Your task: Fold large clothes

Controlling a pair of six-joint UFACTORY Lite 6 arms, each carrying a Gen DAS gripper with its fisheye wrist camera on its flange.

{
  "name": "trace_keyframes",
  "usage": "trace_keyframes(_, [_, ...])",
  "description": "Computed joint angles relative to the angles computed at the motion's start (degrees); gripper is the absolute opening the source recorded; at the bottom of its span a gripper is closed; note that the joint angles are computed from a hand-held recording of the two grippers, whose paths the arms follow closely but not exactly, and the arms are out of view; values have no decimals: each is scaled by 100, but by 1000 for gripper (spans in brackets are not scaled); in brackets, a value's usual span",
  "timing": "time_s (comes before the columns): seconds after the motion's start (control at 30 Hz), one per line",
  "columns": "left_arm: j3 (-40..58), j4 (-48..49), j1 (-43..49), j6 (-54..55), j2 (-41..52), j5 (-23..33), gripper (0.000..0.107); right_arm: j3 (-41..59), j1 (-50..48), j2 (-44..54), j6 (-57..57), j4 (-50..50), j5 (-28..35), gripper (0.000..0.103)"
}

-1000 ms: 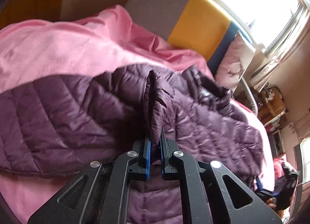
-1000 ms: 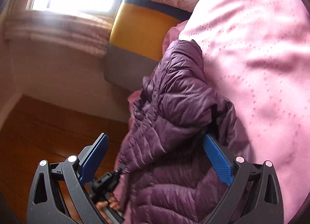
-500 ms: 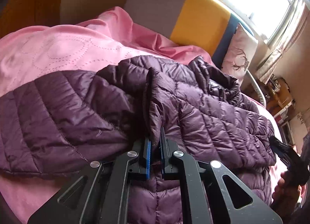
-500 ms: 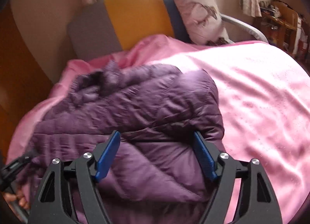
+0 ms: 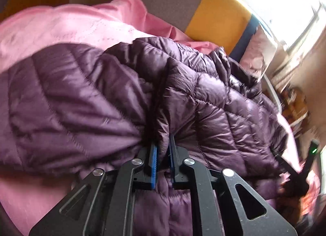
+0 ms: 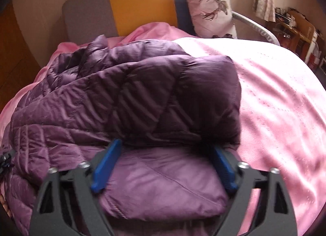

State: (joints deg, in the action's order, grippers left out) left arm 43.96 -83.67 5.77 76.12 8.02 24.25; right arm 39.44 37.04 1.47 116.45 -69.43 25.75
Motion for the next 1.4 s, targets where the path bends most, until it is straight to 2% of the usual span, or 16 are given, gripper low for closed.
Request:
trace_keyframes(0.1, [-452, 279, 264, -286, -658, -17, 37, -140, 690, -541, 271, 193, 530, 97])
trace_keyframes(0.13, [-604, 400, 390, -386, -883, 48, 40, -189, 964, -716, 355, 272, 701, 99])
trace_keyframes(0.27, [-1212, 951, 1378, -701, -1727, 522, 41, -68, 2026, -926, 435, 724, 1196, 101])
trace_keyframes(0.43, [-1414, 1618, 3468, -593, -1767, 1650, 41, 558, 3202, -85, 671, 950, 1304, 101])
trace_keyframes(0.47, [-1308, 1775, 4048, -491, -1567, 1891, 41, 726, 3383, 164, 712, 969, 1321, 101])
trace_keyframes(0.5, [-1220, 1863, 4417, -405, -1411, 2026, 47, 871, 3534, 398, 786, 969, 1327, 101])
trace_keyframes(0.53, [-1116, 1933, 4859, -328, -1252, 2152, 57, 996, 3648, 624, 874, 946, 1309, 101])
trace_keyframes(0.6, [-658, 2009, 5768, -210, -727, 2397, 63, 1263, 3828, 1047, 980, 941, 1438, 101])
trace_keyframes(0.73, [858, 2219, 6893, -671, 701, 2771, 66, 1324, 3928, 1273, 1313, 828, 1462, 101])
trace_keyframes(0.87, [2529, 2180, 7463, -1495, 2096, 3081, 66, 1159, 3883, 1196, 1570, 639, 1342, 101])
trace_keyframes(0.97, [3487, 2208, 7485, -1989, 2798, 3221, 60, 1184, 3846, 1272, 1603, 611, 1345, 101])
trace_keyframes(1.03, [3915, 2307, 7384, -2206, 3101, 3196, 21, 1234, 3863, 1344, 1586, 629, 1389, 101])
trace_keyframes(1.1, [4001, 2284, 7289, -2145, 3092, 3179, 9, 1250, 3859, 1374, 1598, 633, 1391, 101])
trace_keyframes(1.17, [3899, 2133, 7298, -1790, 2878, 3338, 7, 1277, 3867, 1405, 1571, 665, 1408, 101])
trace_keyframes(1.27, [3519, 1895, 7254, -1259, 2267, 3938, 7, 1321, 3855, 1460, 1563, 674, 1406, 101])
trace_keyframes(1.4, [2165, 1596, 6949, -269, 674, 4714, 7, 1247, 3853, 1409, 1715, 557, 1349, 101])
